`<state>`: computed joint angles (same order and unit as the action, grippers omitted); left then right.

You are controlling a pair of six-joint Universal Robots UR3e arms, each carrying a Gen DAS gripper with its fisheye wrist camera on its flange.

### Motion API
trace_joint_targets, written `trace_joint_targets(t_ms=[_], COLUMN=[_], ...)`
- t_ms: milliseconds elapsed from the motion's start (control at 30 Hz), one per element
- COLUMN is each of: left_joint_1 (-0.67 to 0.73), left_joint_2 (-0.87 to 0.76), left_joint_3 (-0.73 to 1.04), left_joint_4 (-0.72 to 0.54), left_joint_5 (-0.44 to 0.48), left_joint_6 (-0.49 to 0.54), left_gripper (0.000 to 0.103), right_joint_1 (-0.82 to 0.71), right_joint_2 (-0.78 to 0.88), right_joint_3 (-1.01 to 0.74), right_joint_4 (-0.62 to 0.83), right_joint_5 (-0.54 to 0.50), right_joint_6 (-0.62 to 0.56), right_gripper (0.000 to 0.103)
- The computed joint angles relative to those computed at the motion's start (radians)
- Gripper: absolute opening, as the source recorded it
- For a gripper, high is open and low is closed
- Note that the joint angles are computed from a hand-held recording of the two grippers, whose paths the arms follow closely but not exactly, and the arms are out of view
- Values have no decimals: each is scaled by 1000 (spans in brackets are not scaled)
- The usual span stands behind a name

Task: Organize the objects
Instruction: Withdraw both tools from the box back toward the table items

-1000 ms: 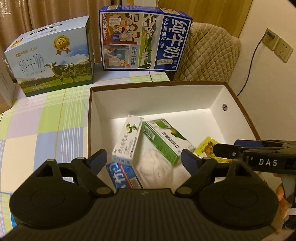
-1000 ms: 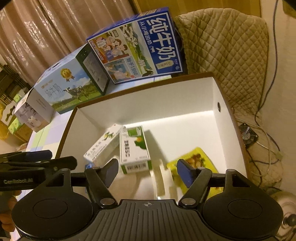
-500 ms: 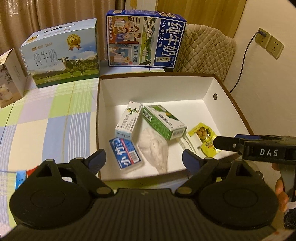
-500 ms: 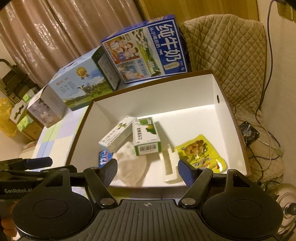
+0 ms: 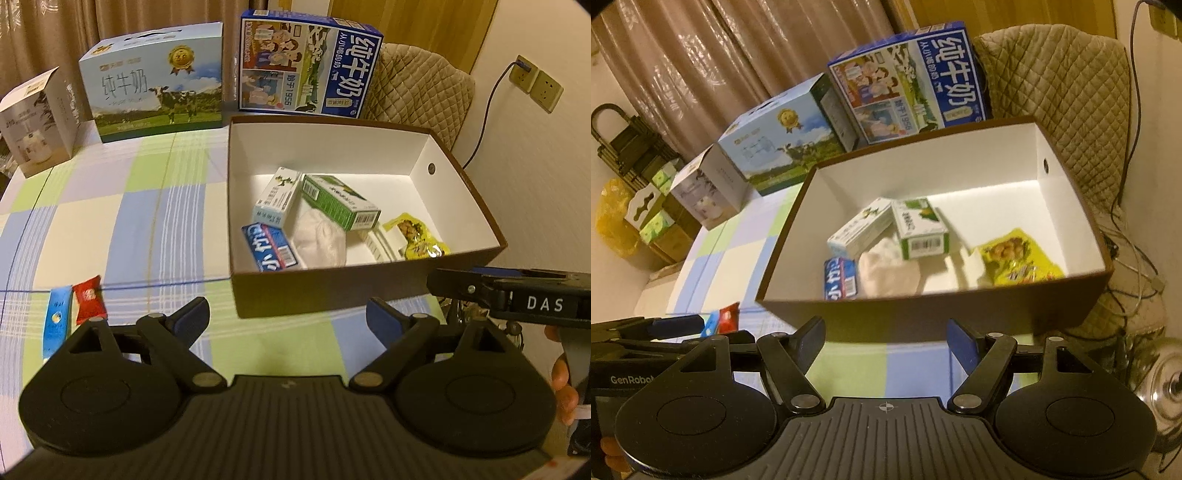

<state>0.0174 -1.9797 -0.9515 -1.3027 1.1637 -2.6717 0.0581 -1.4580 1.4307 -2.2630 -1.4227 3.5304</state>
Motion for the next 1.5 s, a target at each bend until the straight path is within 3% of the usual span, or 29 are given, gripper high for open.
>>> trace_joint_targets(t_ms=[433,733,1233,1500], left_joint_1=[197,330,505,552], left_joint_2=[90,77,9,-61], left_joint_3=[-75,-55,-6,57], left_joint_4=[-151,-234,-260,-261], left_joint_5=[-111,-129,-77,-43], left_joint_6=[238,358,409,400], left_gripper=[90,90,90,90], right_joint_1=[243,363,476,511], right_joint_2=[94,246,516,703], right_joint_3=[-95,-258,-591,-850], right_joint_4=[36,98,202,259], right_joint_5=[-171,-207,-197,-212], right_joint_6=[202,283,297,265], right_gripper=[70,70,70,70])
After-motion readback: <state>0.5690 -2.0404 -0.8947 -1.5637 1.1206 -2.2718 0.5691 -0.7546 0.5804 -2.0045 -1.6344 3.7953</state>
